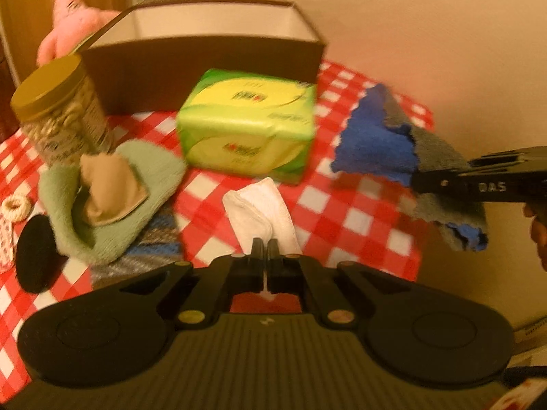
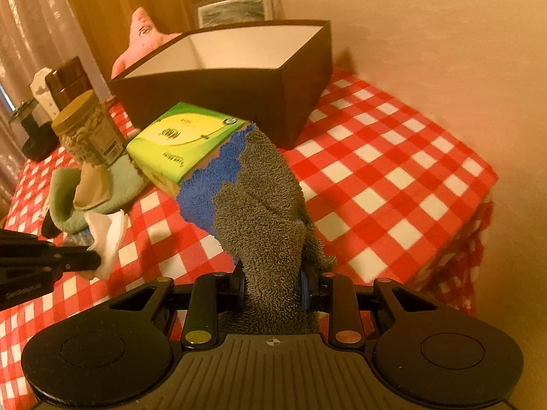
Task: Organize soft objects
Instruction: 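Grasp the white pad with the left tool while the right tool holds the grey towel, then carry the white pad and grey towel into the brown box and release both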
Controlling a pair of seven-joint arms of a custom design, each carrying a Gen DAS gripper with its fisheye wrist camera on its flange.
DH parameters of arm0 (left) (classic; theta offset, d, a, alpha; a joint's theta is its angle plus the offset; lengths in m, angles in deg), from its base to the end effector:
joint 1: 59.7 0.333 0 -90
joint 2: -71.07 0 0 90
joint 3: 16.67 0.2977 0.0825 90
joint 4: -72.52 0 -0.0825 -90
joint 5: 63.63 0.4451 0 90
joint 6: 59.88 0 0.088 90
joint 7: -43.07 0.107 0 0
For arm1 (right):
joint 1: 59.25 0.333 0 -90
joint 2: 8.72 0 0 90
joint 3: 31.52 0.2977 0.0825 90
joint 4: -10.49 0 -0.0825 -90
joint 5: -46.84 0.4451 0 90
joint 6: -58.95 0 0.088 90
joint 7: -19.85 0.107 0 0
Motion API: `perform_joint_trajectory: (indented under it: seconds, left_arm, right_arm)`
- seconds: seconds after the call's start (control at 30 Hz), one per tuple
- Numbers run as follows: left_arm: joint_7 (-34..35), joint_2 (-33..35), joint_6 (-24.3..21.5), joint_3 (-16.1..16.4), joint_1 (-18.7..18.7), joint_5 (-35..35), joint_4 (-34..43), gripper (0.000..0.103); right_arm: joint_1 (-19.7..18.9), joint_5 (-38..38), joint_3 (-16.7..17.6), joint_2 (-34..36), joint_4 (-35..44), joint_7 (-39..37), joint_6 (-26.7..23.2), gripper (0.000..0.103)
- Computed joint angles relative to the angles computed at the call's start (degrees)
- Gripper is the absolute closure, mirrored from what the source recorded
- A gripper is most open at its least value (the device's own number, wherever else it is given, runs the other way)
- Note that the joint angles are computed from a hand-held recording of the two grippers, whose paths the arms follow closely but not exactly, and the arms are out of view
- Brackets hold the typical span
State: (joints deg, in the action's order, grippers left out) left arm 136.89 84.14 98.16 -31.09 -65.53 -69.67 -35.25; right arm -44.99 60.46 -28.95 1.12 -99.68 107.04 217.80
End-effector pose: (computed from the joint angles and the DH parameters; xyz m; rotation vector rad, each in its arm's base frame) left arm 0.6672 -0.2316 0.4193 -1.6060 2.2013 -0.8441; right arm 0.6675 0.1899 0.4319 -1.8818 1.6227 -0.3686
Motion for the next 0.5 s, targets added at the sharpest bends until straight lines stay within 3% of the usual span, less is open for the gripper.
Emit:
perform_joint_trajectory:
  seconds: [0.3,0.5]
  left_arm:
    - [5.7,2.4,0.4,-2.9,-0.8,-4.7,5.3,0.102]
    - [-2.0,9.7,-0.6,-0.9,-5.1,2.0,16.1,0.102]
  right_arm:
    - [-1.6,-0.6,-1.1,-3.0,-2.1,1.6,1.0,0.074]
    - [-4.6,4.8,-0.8,0.4,3.9,-5.8,-0.8,0.074]
